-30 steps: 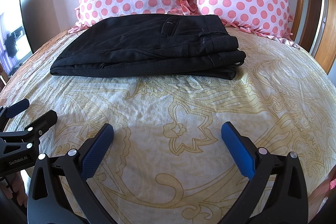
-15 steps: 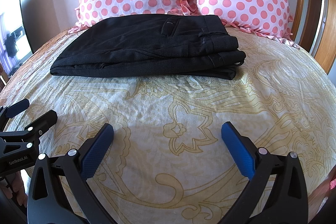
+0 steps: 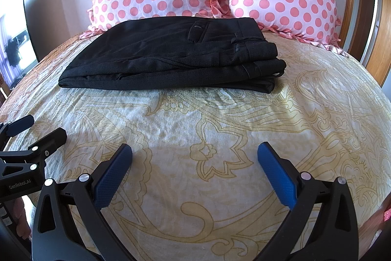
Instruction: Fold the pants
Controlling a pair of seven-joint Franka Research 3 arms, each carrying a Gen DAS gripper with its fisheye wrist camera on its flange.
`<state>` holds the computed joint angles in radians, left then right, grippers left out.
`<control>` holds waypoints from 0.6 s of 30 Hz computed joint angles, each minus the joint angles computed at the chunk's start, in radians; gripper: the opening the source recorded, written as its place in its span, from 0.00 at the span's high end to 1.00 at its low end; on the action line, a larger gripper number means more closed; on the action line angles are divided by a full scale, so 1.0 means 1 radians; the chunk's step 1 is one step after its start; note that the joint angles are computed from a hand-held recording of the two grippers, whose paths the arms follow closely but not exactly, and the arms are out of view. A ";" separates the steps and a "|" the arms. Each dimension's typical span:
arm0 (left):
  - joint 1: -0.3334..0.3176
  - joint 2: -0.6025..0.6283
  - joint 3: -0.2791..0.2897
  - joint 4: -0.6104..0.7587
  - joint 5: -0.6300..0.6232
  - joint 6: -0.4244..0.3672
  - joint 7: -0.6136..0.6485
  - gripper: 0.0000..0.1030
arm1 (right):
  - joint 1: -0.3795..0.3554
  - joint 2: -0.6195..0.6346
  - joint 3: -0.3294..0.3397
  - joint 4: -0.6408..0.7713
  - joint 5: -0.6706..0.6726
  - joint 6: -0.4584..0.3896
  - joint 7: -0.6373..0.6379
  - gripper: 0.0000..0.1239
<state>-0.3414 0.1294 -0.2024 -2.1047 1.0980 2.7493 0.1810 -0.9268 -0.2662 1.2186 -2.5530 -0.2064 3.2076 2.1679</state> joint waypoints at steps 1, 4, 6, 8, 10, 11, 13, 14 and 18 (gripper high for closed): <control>0.000 0.000 0.000 0.000 -0.001 0.000 0.001 0.02 | 0.000 0.000 0.000 0.000 0.000 0.000 0.000 0.18; -0.002 -0.001 0.002 -0.001 0.015 0.003 -0.014 0.02 | 0.000 0.000 0.000 0.000 -0.001 0.000 0.000 0.18; -0.003 -0.002 0.003 -0.002 0.033 0.004 -0.030 0.02 | 0.000 0.000 0.000 0.000 -0.002 -0.001 0.001 0.18; -0.002 -0.003 0.002 -0.004 0.040 0.007 -0.036 0.02 | 0.000 0.000 0.000 0.000 -0.002 0.000 0.001 0.18; -0.001 -0.003 0.001 -0.005 0.042 0.009 -0.036 0.02 | 0.000 0.000 0.000 0.000 -0.002 0.000 0.002 0.18; 0.000 -0.003 0.001 -0.006 0.041 0.011 -0.034 0.02 | -0.001 -0.001 0.001 0.000 -0.002 0.000 0.002 0.18; 0.002 -0.003 0.001 -0.007 0.039 0.017 -0.027 0.02 | -0.001 -0.001 0.001 0.000 -0.002 0.000 0.002 0.18; 0.003 -0.003 0.001 -0.007 0.038 0.021 -0.024 0.02 | -0.001 -0.001 0.001 0.000 -0.002 0.000 0.002 0.18; 0.005 -0.003 0.002 -0.008 0.037 0.026 -0.017 0.02 | -0.001 -0.001 0.001 0.001 -0.002 0.000 0.003 0.18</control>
